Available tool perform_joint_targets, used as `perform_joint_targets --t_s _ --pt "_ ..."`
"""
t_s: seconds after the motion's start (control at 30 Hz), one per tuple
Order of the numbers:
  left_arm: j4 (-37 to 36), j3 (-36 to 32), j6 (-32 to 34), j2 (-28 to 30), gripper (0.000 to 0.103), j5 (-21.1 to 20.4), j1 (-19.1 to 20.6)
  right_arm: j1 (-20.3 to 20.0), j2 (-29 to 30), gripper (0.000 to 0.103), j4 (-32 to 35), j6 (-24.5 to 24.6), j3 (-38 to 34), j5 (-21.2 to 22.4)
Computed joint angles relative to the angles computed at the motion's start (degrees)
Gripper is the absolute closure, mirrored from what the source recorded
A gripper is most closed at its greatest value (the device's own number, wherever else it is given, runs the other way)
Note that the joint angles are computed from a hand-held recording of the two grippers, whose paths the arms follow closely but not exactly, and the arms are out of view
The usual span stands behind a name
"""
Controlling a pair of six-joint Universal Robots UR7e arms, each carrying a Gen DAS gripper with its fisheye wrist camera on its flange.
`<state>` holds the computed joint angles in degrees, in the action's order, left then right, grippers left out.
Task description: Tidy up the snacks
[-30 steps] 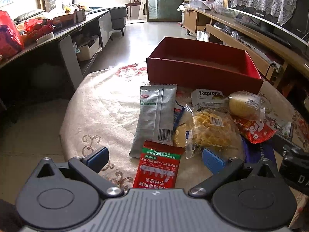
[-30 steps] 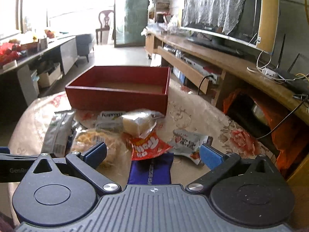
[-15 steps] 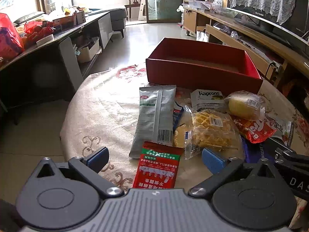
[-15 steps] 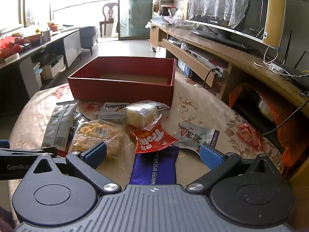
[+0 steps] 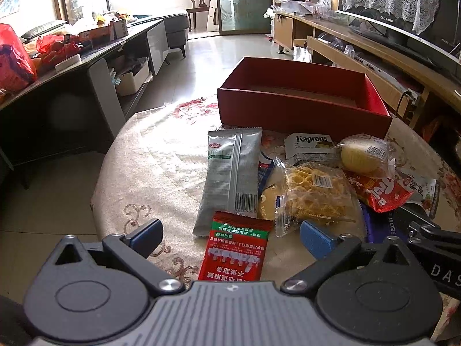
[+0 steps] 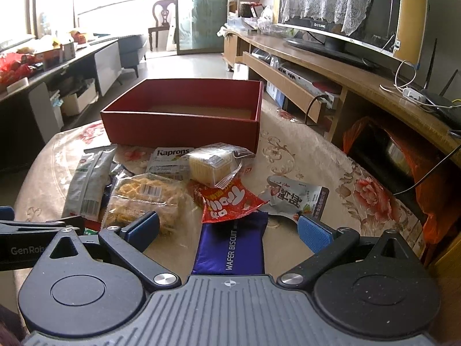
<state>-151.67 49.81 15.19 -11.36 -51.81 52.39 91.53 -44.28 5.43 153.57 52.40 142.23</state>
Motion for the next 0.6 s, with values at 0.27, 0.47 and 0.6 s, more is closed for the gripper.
perform_joint_targets --t_s 0.27,0.47,0.6 --pt "-0.1 0.0 0.1 0.0 0.001 0.1 0.0 0.0 0.3 0.0 0.8 0.3 -0.5 0.0" --pt "-0.3 0.0 0.3 0.0 0.001 0.3 0.0 0.0 0.3 0.0 1.1 0.4 -0.7 0.0" --pt "-0.3 -0.1 0.4 0.1 0.002 0.5 0.0 -0.1 0.5 0.0 1.5 0.5 -1.0 -0.1"
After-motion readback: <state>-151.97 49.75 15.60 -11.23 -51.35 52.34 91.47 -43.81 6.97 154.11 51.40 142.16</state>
